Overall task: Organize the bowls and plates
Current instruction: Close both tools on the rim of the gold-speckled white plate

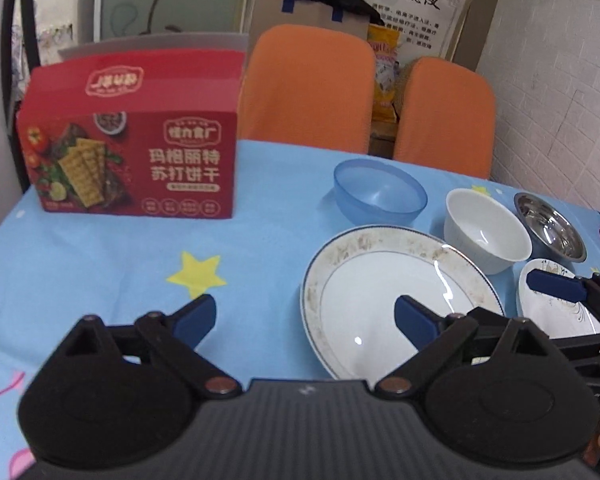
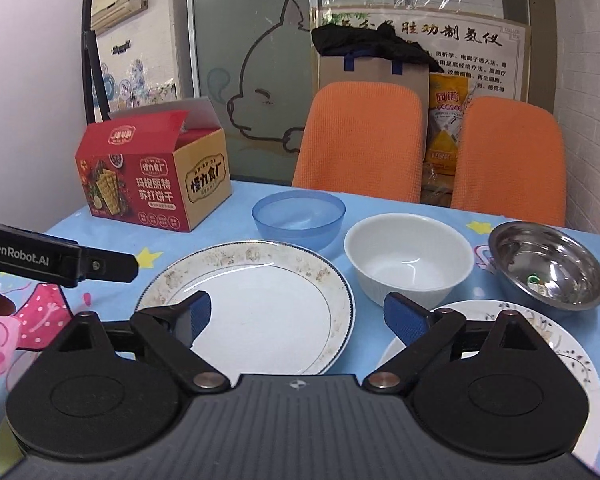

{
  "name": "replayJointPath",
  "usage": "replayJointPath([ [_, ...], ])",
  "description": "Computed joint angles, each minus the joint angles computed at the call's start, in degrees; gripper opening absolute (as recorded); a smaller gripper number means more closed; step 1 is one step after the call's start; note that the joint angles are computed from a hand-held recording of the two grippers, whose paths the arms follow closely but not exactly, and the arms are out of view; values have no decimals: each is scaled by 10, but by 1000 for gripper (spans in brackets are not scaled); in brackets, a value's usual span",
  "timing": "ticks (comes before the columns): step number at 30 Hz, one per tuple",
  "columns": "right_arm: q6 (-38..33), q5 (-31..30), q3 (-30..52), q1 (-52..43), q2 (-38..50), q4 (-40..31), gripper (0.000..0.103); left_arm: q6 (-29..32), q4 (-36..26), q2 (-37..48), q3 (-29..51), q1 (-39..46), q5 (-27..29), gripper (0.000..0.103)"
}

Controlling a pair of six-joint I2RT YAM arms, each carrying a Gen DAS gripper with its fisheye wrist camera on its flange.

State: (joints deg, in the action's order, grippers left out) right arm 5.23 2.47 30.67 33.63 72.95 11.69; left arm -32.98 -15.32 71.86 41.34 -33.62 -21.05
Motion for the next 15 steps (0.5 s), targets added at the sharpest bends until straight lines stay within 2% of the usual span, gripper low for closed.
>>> replayJointPath([
  [3, 6, 1, 30, -1, 67, 19, 103, 15, 34, 54, 13, 28, 37, 95],
  [7, 22, -16, 52, -7, 118, 28, 103, 30, 58, 92, 22, 41, 60, 95],
  [12, 20, -18, 65, 0, 153, 27, 103, 37, 72, 99, 15, 51, 74, 95],
  [15, 33, 1, 71, 11, 159, 27, 103, 36, 71, 95, 11, 56, 74, 95],
])
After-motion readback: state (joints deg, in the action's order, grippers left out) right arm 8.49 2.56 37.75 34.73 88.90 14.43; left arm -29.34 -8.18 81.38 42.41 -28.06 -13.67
